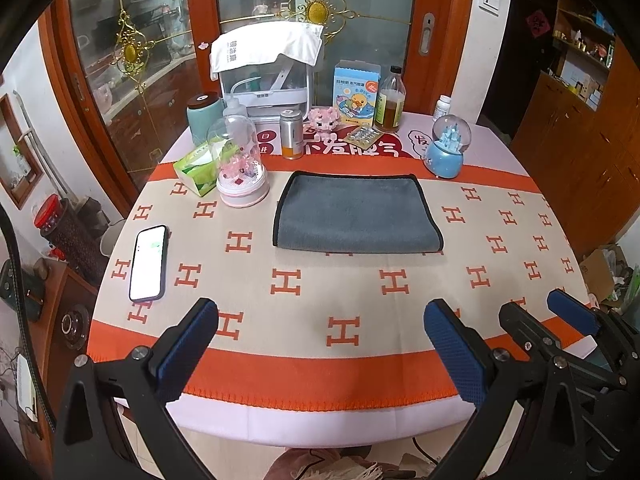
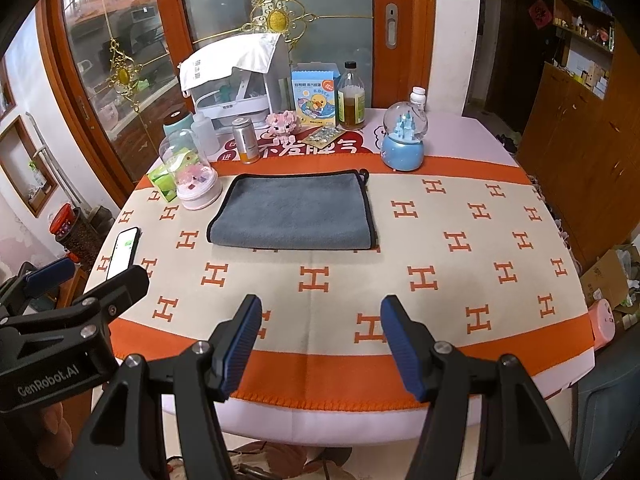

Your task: Fold towel

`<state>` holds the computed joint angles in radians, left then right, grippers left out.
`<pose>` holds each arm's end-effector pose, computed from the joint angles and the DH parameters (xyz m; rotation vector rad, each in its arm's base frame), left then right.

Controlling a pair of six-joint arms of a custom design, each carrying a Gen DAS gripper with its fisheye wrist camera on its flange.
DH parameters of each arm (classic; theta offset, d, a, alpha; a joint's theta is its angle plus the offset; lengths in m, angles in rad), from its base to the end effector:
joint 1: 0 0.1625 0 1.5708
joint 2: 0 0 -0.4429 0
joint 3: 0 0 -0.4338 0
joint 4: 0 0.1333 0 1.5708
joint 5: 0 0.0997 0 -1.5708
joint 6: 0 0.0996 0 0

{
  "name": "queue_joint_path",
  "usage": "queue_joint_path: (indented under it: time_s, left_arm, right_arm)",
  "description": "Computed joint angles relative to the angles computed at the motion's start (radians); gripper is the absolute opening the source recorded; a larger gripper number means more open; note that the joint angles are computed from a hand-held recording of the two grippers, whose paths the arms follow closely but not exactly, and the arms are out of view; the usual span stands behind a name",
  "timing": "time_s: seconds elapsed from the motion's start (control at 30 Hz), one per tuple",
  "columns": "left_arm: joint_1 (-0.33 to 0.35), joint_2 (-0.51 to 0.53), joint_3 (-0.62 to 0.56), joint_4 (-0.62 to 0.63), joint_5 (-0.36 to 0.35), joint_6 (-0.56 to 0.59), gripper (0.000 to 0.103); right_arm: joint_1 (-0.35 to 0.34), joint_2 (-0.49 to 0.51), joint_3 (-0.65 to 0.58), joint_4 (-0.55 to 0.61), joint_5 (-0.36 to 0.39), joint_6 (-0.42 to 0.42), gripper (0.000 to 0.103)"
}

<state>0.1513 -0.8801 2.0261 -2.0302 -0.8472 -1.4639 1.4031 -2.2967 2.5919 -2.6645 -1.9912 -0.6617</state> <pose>-0.4551 -0.2709 -0.0123 0.2573 2.2819 -0.7493 0.0487 -0.2676 0.3755 0.3707 -2.3381 0.7078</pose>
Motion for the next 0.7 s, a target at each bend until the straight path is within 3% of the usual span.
queue_joint_path:
  time_s: [0.7]
  left_arm:
    - [0.007, -0.005, 0.002, -0.002, 0.003, 0.012, 0.102]
  right_arm:
    - [0.002, 0.017, -0.005, -0.011, -0.005, 0.003, 0.062]
